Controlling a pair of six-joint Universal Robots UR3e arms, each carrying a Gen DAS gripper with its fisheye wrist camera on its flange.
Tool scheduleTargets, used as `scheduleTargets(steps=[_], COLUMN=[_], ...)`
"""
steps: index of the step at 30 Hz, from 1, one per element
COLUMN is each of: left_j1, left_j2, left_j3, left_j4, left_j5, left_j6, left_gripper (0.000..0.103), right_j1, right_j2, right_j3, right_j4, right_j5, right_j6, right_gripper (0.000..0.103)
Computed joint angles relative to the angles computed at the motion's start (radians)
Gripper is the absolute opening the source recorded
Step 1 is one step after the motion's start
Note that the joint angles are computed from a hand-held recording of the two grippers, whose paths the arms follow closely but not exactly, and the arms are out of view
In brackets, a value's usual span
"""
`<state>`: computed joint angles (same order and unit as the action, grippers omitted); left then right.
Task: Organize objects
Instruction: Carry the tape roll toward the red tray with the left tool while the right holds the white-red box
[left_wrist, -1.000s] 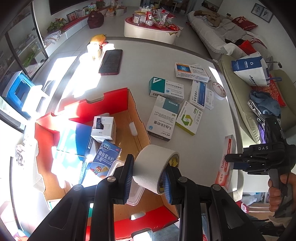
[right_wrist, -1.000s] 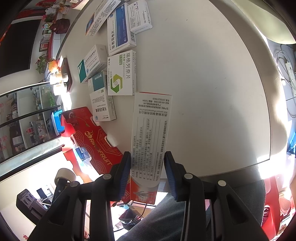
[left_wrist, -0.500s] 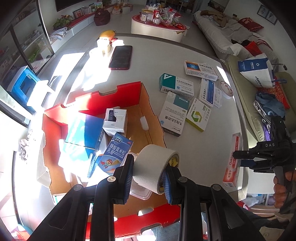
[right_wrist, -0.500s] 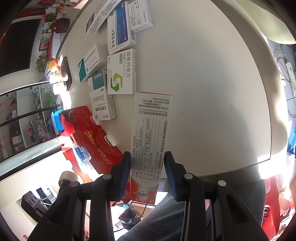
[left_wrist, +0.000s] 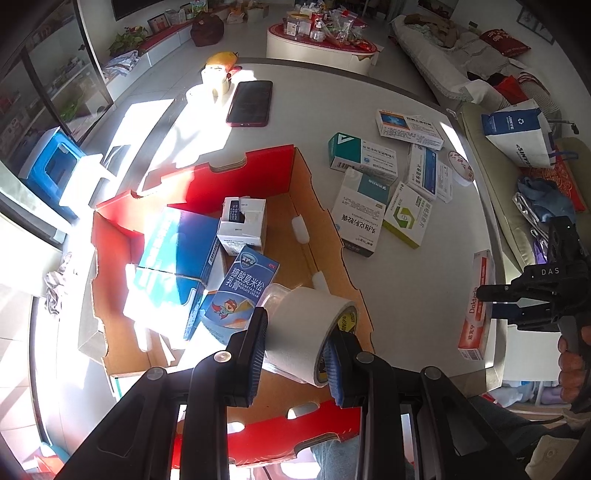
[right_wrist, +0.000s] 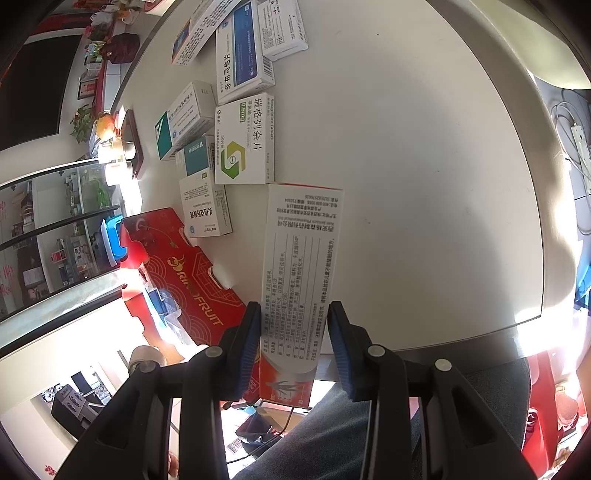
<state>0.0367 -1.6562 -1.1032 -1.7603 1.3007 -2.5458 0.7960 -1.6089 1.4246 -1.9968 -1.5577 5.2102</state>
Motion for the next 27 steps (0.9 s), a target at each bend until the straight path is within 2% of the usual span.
scheduleTargets(steps=[27], left_j1=[-0.01], left_j2=[0.002], left_j3=[-0.011], left_j4=[0.007], left_j5=[0.005], left_j6=[-0.009], left_gripper=[0.03], right_j1=[0.0], right_j2=[-0.001], right_j3=[0.005], right_j4=[-0.007], right_j5=[0.003], right_j6=[-0.003], right_gripper=[0.036])
